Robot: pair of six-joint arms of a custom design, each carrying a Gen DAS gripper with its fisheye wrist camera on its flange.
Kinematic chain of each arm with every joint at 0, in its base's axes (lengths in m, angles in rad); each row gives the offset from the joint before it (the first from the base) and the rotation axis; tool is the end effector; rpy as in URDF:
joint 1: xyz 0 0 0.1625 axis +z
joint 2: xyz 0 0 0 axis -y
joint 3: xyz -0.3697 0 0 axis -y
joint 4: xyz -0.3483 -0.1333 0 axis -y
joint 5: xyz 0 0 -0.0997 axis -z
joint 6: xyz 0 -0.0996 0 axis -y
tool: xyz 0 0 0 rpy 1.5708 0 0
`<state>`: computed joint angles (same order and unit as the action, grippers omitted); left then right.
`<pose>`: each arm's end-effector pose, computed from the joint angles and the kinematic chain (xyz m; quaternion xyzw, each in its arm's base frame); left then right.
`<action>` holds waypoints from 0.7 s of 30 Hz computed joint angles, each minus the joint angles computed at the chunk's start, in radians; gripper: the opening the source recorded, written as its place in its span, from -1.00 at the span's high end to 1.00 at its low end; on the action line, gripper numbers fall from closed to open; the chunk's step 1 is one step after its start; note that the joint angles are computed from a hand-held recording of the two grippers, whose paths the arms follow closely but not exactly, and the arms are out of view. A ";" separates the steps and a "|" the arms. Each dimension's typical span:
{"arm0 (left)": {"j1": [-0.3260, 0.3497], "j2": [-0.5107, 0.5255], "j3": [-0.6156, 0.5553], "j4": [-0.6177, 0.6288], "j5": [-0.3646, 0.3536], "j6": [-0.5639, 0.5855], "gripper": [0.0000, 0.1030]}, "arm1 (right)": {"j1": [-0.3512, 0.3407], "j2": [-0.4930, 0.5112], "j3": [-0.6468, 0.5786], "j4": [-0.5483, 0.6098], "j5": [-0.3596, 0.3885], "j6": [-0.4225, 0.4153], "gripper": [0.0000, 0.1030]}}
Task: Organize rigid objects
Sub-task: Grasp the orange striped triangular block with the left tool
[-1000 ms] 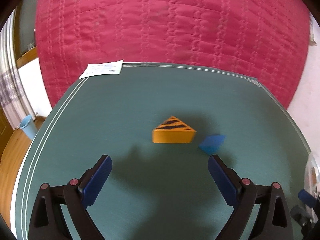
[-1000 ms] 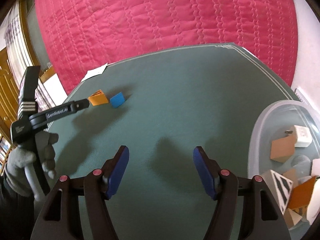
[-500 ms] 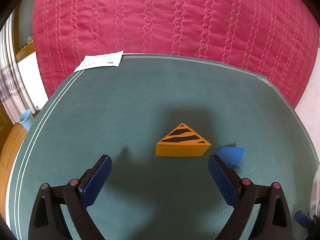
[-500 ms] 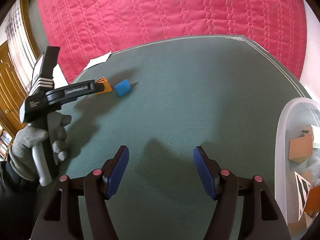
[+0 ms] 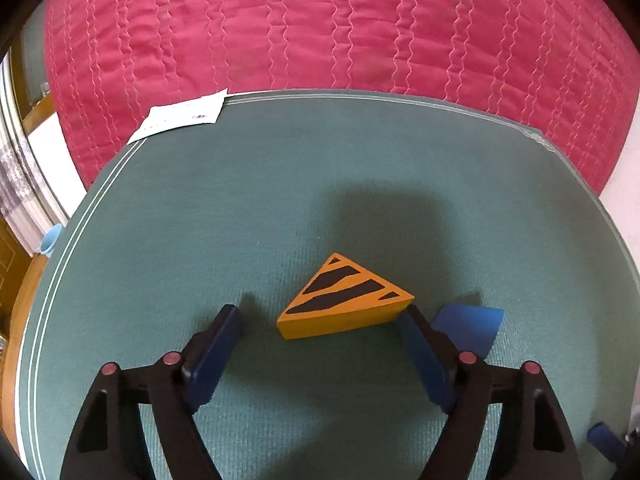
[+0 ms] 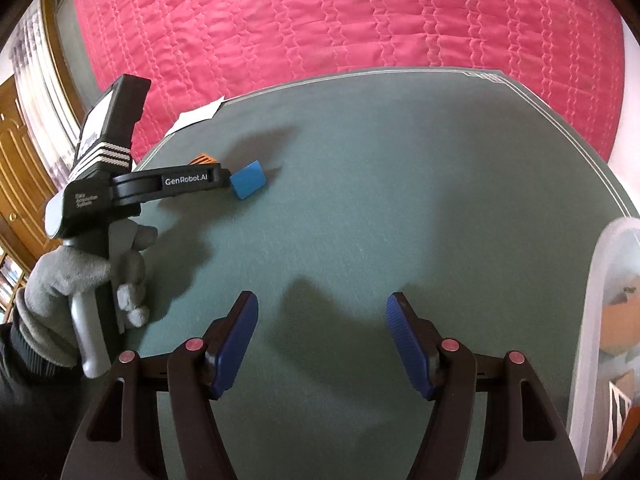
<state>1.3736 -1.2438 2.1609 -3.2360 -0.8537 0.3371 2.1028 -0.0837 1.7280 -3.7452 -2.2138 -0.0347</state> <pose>0.1058 -0.4848 0.2489 0.1064 0.8746 -0.3185 0.3498 0.3014 -0.3670 -0.1723 0.1765 -0.9023 0.3159 0.2344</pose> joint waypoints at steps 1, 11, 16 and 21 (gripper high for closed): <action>0.003 -0.003 -0.001 0.003 -0.010 0.001 -0.60 | -0.001 0.003 -0.010 0.007 -0.001 -0.002 -0.32; 0.017 -0.024 0.003 0.014 -0.067 -0.022 -0.60 | 0.002 0.025 -0.062 0.028 -0.016 -0.027 -0.32; 0.015 -0.020 -0.012 0.026 -0.038 -0.088 -0.81 | -0.002 0.027 -0.070 0.033 -0.010 -0.028 -0.32; 0.020 -0.018 -0.013 0.026 -0.051 -0.086 -0.79 | -0.009 0.032 -0.107 0.062 -0.004 -0.030 -0.32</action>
